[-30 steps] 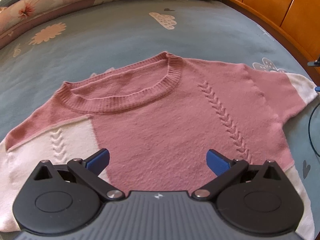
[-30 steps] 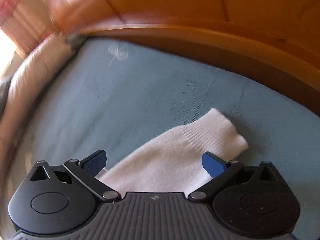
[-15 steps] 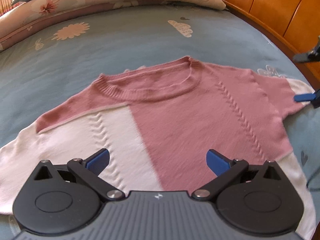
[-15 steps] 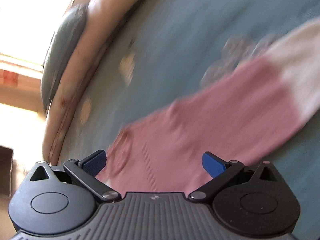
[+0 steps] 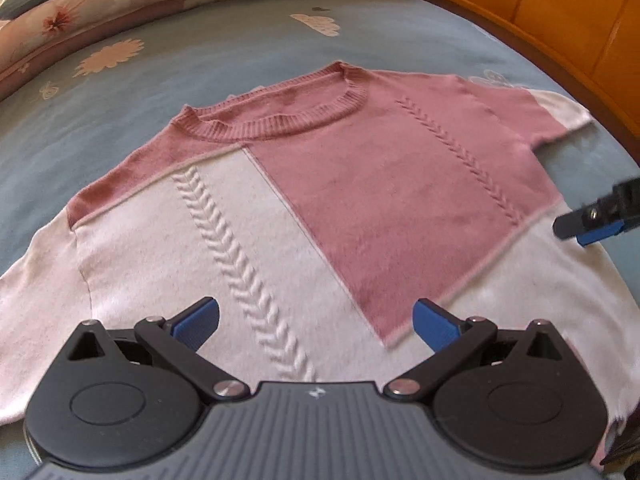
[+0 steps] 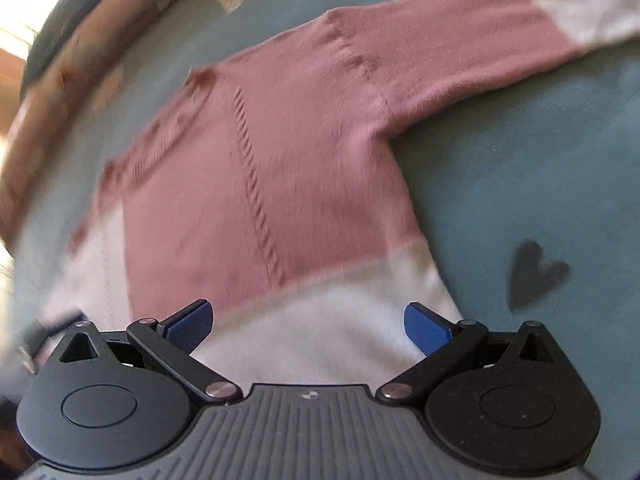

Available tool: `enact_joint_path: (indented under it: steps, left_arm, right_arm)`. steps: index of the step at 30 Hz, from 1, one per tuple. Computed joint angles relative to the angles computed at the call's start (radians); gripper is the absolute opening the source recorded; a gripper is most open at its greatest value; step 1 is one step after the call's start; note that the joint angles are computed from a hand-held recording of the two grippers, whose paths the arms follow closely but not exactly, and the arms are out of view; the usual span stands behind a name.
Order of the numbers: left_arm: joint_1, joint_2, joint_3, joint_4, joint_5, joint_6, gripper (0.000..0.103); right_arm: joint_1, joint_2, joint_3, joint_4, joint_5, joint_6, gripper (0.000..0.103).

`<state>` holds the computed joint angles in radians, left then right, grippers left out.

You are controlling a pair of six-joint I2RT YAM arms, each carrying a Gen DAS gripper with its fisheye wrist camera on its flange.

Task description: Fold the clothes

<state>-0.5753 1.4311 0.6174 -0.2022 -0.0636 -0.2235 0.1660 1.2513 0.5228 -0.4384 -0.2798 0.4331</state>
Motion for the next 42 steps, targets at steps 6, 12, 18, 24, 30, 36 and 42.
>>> enact_joint_path:
  steps: [6, 12, 18, 24, 30, 36, 42]
  left_arm:
    - [-0.035, -0.065, -0.071, 0.038, 0.034, 0.053, 0.102]
    - [-0.088, -0.084, -0.148, 0.050, 0.057, 0.012, 0.102]
    - [-0.192, -0.275, -0.241, -0.101, 0.013, -0.066, 0.102]
    - [-0.327, -0.439, -0.258, -0.309, 0.008, -0.159, 0.102]
    - [-0.387, -0.433, -0.234, -0.270, 0.015, -0.151, 0.102]
    - [-0.373, -0.479, -0.277, -0.334, 0.015, -0.206, 0.102]
    - [-0.374, -0.582, -0.245, -0.469, 0.011, -0.193, 0.102]
  right_arm:
    - [0.199, -0.004, -0.012, 0.036, 0.138, 0.093, 0.103]
    - [0.317, 0.143, 0.040, 0.058, 0.255, 0.133, 0.103]
    - [0.400, 0.216, 0.080, 0.031, 0.349, 0.122, 0.103]
    - [0.436, 0.235, 0.082, 0.039, 0.394, 0.151, 0.103]
    - [0.456, 0.241, 0.072, 0.071, 0.420, 0.168, 0.103]
    - [0.466, 0.211, 0.040, 0.099, 0.441, 0.170, 0.103]
    - [0.492, 0.178, -0.001, 0.137, 0.480, 0.188, 0.103]
